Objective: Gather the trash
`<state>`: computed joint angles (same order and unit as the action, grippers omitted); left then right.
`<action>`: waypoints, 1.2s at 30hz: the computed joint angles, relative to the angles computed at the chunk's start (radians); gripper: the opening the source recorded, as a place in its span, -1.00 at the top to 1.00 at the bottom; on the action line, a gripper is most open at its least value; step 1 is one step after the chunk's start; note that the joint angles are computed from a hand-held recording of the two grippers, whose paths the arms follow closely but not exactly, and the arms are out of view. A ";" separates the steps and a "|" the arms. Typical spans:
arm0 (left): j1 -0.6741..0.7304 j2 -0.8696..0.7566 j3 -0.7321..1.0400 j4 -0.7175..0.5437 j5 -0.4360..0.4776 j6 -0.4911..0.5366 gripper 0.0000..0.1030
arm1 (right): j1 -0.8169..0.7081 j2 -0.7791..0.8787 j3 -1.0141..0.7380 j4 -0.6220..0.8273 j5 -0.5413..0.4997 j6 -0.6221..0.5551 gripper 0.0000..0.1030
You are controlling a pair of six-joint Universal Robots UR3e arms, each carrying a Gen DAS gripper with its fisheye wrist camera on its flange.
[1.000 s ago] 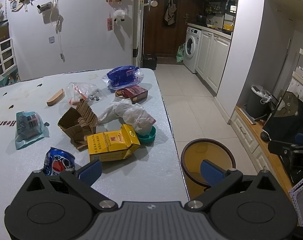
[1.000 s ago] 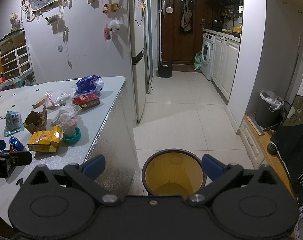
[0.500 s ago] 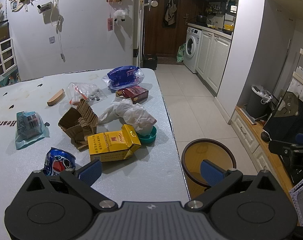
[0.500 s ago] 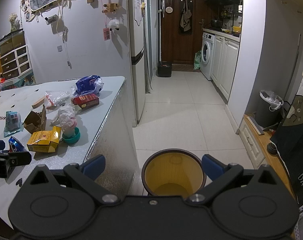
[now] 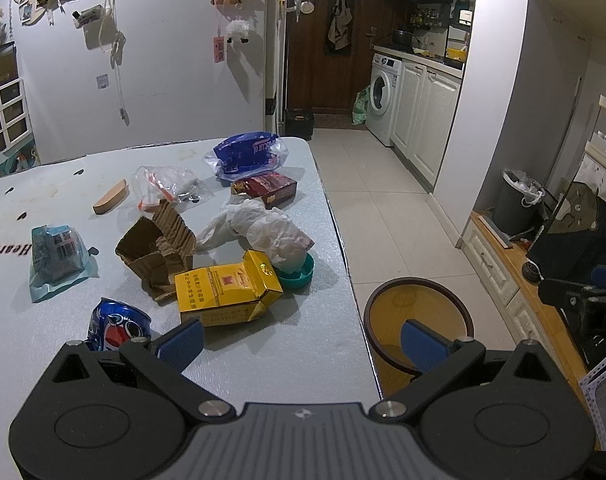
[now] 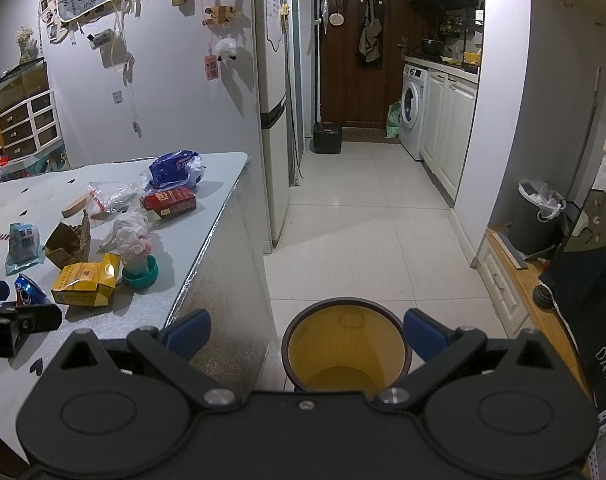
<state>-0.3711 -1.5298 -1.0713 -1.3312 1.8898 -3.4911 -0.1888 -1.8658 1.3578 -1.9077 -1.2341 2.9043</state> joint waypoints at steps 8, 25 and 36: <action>0.024 -0.006 0.012 0.031 -0.001 0.044 -1.00 | 0.018 0.020 -0.002 -0.033 -0.009 -0.003 -1.00; 0.308 0.133 -0.122 0.044 -0.074 0.129 -1.00 | 0.176 0.261 -0.212 -0.116 -0.024 -0.012 -1.00; 0.457 0.210 -0.194 -0.055 -0.091 0.316 -1.00 | 0.342 0.609 -0.653 -0.031 0.029 0.000 -1.00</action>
